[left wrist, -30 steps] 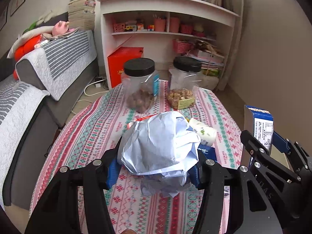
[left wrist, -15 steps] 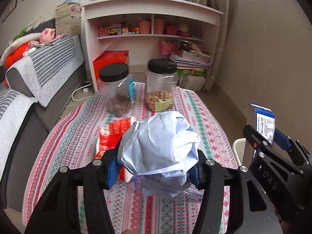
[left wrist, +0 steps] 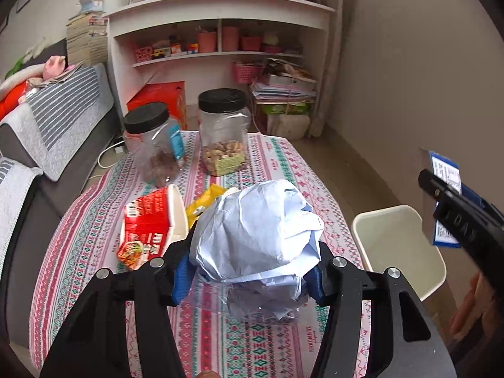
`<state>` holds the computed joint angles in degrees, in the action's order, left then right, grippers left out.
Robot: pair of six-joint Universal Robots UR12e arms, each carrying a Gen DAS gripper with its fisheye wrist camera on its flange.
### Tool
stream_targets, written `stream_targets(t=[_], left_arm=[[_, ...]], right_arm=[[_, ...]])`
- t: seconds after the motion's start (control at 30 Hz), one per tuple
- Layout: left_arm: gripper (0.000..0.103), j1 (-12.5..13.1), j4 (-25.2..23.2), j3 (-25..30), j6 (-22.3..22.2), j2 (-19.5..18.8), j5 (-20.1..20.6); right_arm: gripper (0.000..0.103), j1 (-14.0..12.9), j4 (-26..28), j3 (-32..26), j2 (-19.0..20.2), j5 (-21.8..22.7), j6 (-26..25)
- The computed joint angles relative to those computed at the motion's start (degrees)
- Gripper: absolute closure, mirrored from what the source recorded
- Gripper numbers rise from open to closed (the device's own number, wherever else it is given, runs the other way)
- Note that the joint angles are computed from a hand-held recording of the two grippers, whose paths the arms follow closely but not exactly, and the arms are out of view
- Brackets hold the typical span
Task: Collect trash
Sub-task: 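Carry the blue-white box to the wastebasket and open the right tool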
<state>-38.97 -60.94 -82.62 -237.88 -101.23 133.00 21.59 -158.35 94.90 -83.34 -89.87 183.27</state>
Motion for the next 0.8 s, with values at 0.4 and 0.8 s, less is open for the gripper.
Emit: stream_targets(t=[0.4, 0.8], left_arm=[[0.047, -0.44, 1.41, 3.98, 4.56, -3.87, -3.19], [0.047, -1.16, 4.59, 11.65, 10.82, -10.65, -7.95]], right_arm=[[0.048, -4.03, 3.94, -0.73, -0.41, -4.49, 3.99], [0.018, -8.11, 5.98, -0.46, -1.56, -5.32, 9.47]])
